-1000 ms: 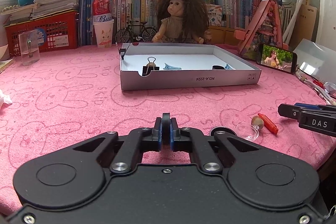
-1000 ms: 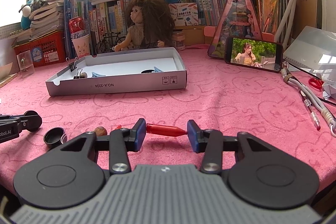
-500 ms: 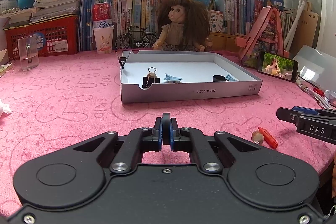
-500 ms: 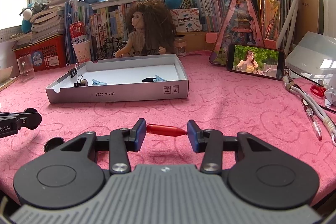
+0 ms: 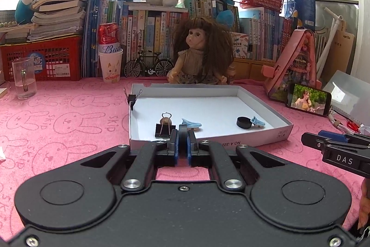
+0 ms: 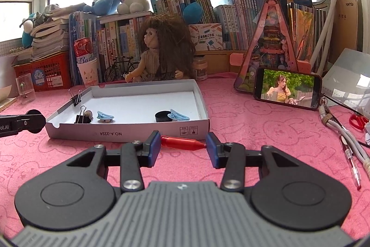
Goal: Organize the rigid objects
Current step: 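Carry the black lid and red crayon with both tools over the box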
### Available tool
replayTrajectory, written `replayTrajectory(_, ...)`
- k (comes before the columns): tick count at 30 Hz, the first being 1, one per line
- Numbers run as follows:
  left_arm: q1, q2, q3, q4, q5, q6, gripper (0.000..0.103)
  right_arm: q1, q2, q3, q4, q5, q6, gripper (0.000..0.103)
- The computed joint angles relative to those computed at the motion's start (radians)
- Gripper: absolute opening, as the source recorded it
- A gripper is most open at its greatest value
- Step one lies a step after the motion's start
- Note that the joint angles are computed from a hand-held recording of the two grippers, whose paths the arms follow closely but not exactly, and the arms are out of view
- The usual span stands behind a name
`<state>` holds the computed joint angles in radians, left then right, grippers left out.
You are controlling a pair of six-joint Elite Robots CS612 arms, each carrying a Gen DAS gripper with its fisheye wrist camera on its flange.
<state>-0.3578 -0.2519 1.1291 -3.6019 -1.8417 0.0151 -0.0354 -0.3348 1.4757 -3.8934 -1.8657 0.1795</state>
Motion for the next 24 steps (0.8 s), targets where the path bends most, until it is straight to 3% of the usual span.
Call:
replayTrajectory(9,-0.004,0.044,-0.133,0.07,-0.009,-0.016,0.006,-0.017,0.007,-0.053,0.049,0.012,0.001,0.048)
replayTrajectory(20,-0.008,0.148,-0.404,0.301,0.037,-0.046,0.006,-0.036,0.037,-0.173,0.157,0.037,-0.002,0.048)
replayTrajectory(24,-0.011,0.188,-0.5,0.386,0.052,-0.041,0.006,-0.048,0.044,-0.218,0.237,0.076,0.024,0.048)
